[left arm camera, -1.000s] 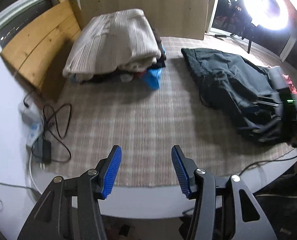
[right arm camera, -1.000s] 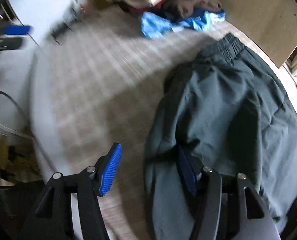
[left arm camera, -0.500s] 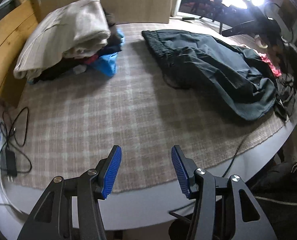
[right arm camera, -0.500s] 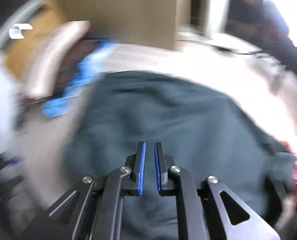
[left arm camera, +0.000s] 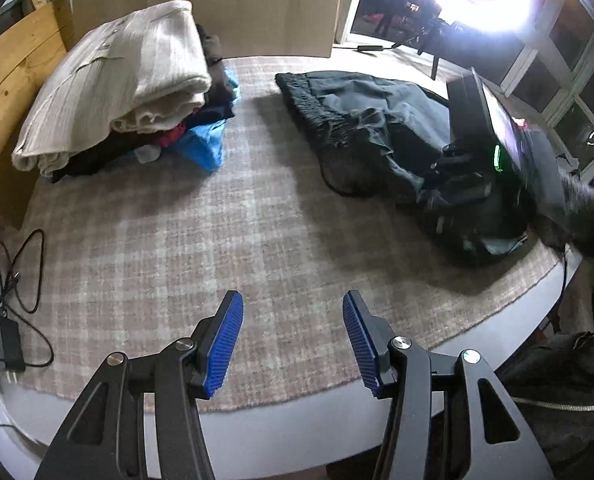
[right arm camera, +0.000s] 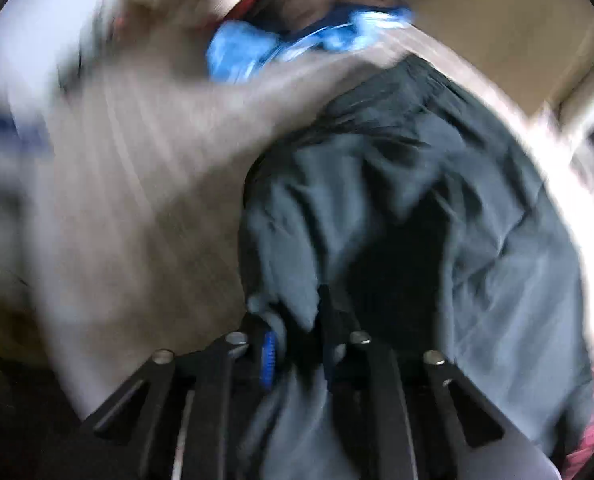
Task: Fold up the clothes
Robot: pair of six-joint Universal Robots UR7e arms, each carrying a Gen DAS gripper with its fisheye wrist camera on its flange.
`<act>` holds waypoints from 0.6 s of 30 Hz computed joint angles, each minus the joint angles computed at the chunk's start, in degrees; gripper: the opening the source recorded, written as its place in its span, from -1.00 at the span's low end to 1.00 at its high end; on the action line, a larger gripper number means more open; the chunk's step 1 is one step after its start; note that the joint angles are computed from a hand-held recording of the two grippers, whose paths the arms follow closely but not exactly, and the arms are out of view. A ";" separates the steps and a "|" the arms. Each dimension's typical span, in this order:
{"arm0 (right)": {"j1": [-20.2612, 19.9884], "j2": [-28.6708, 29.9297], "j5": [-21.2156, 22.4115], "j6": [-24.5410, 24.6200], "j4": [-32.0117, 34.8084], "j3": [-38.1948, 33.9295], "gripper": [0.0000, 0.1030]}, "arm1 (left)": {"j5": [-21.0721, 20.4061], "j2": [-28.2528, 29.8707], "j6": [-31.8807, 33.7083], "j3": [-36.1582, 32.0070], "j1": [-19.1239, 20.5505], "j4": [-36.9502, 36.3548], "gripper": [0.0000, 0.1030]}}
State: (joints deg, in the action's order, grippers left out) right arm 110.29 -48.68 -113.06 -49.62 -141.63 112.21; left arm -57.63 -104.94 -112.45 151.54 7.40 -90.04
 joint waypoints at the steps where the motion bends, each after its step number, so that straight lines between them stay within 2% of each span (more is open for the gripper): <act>1: -0.99 -0.33 2.44 2.66 3.89 -3.18 -0.77 | 1.03 0.46 1.55 0.15 1.11 -1.75 -0.03; 4: -4.09 0.10 8.11 9.10 10.76 -11.33 -0.78 | 5.23 3.46 9.01 0.48 6.44 -10.52 -0.03; 6: -6.18 1.15 11.33 12.46 14.99 -16.19 -0.78 | 8.71 6.47 17.06 0.53 11.63 -19.91 -0.03; 8: -7.97 2.32 13.96 15.25 18.82 -20.34 -0.78 | 11.55 9.95 26.30 0.53 16.67 -31.12 -0.03; 10: -9.06 3.11 14.51 16.84 20.05 -22.11 -0.78 | 13.76 15.72 37.03 -1.45 22.47 -43.12 -0.03; 13: -11.64 4.21 18.16 19.13 24.28 -25.32 -0.77 | 14.14 25.12 54.17 -5.63 30.17 -60.93 -0.03; 14: -12.52 4.51 19.01 19.78 25.55 -26.39 -0.77 | 13.87 28.00 58.88 -7.65 32.34 -64.34 -0.03; 15: -12.86 4.98 18.26 20.41 25.32 -26.94 -0.75 | 13.29 30.67 63.17 -10.02 34.49 -66.58 -0.03; 17: -12.09 6.13 12.72 22.39 20.59 -26.34 -0.62 | 12.17 34.48 69.24 -13.63 37.79 -69.38 -0.03; 18: -11.45 6.38 8.60 22.61 16.95 -25.49 -0.62 | 11.70 36.04 71.52 -15.33 39.25 -70.18 -0.03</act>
